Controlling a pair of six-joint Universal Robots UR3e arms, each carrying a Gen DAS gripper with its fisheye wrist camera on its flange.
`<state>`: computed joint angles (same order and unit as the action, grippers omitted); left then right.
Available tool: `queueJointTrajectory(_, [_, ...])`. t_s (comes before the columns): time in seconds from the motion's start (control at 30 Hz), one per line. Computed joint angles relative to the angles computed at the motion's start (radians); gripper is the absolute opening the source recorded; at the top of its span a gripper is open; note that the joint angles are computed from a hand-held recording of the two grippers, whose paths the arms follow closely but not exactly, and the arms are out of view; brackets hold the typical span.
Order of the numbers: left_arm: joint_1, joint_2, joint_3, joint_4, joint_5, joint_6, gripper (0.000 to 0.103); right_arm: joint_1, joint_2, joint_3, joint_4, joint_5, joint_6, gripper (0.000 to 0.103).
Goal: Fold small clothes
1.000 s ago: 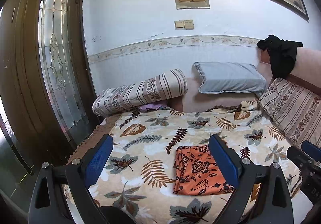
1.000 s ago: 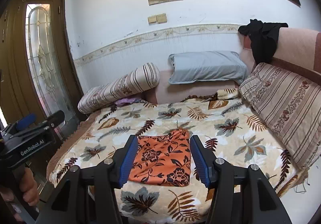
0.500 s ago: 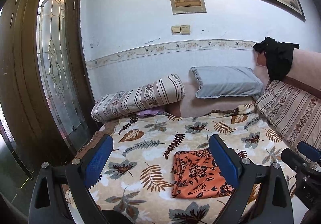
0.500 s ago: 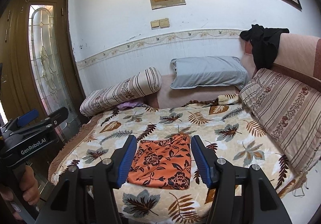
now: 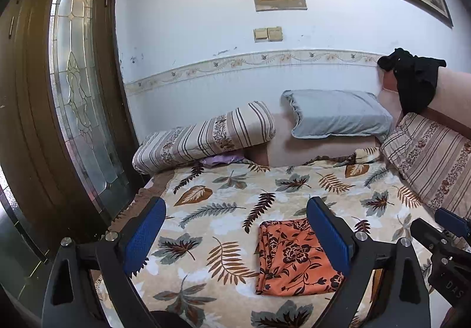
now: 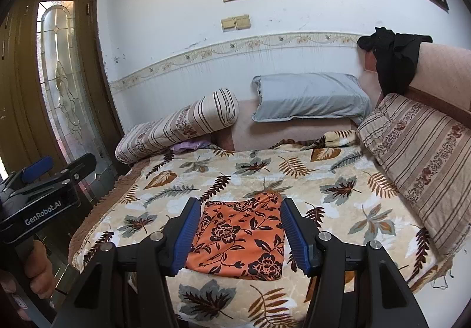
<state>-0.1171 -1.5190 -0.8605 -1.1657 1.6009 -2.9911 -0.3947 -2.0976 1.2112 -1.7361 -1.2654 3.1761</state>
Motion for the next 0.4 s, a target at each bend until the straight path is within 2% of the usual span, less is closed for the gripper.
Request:
queueJointTrajectory(0.23, [-0.006,-0.146,0.121,-0.025,0.005,-0.010,0.096,0.090,0.141,0.001,-0.099,-0.091,0.034,0.060])
queueJointTrajectory(0.4, [0.032,-0.288,0.247,-0.067,-0.043,-0.031,0.096,0.037,0.220,0.058,-0.205,-0.085,0.013,0.060])
